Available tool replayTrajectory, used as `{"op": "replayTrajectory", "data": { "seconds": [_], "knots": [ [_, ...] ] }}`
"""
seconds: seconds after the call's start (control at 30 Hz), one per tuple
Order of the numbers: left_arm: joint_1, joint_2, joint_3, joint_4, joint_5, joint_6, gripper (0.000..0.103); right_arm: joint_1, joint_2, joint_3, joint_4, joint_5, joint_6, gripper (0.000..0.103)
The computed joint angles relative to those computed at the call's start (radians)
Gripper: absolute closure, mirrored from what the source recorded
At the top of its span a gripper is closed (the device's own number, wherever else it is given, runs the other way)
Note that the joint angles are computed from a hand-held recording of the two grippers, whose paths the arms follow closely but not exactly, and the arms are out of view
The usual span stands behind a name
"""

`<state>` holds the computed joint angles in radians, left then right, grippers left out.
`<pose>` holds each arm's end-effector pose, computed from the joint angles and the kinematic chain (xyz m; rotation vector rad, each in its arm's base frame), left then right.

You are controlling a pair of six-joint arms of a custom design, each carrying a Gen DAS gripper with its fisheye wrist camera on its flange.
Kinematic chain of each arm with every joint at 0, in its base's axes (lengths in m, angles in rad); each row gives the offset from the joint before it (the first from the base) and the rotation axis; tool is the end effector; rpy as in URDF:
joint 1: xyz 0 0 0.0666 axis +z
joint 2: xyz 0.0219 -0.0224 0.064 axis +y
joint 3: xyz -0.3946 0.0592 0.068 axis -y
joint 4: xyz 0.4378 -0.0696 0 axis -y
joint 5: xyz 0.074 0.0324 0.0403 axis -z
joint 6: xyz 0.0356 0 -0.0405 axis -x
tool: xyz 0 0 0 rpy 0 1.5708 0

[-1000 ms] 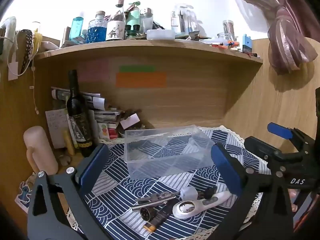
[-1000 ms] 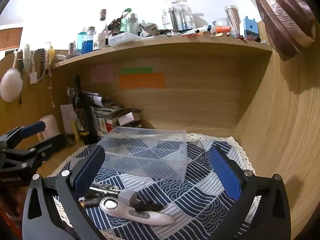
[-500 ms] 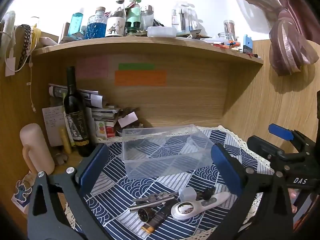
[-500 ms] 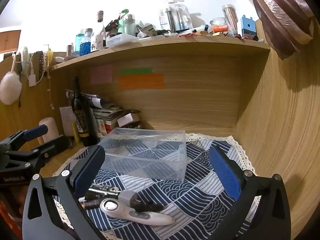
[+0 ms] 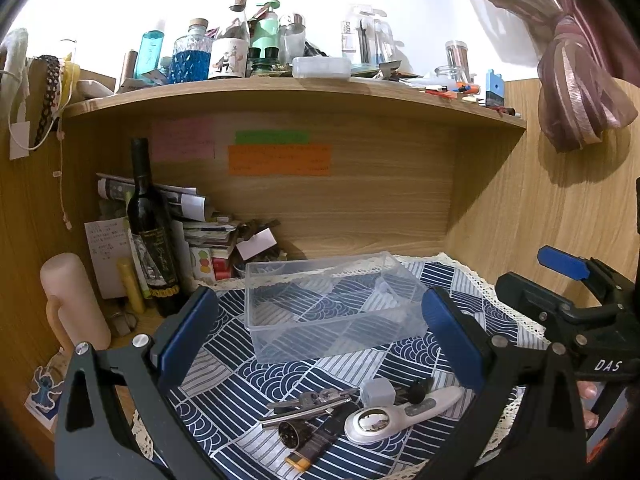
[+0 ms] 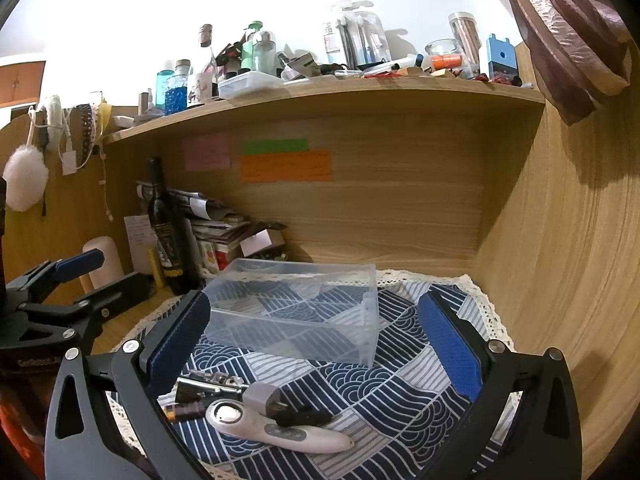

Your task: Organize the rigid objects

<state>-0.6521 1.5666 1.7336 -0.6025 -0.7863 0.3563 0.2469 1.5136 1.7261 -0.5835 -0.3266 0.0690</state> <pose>0.4997 -0.3503 0.5562 -0.2070 1.8632 0.0998 0.5747 0.1562 0.5815 -0.5193 1.8752 0.4348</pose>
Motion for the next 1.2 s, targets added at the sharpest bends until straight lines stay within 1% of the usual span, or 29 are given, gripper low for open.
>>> {"op": "replayTrajectory", "data": {
  "seconds": [0.33,1.2],
  "knots": [
    [0.000,-0.008,-0.010,0.017,0.002,-0.007,0.000,-0.001,-0.002,-0.005,0.010,-0.009,-0.004,0.000],
    [0.001,0.002,0.007,0.010,0.029,-0.011,0.000,-0.004,-0.013,-0.017,0.023,-0.014,-0.013,0.000]
  ]
}}
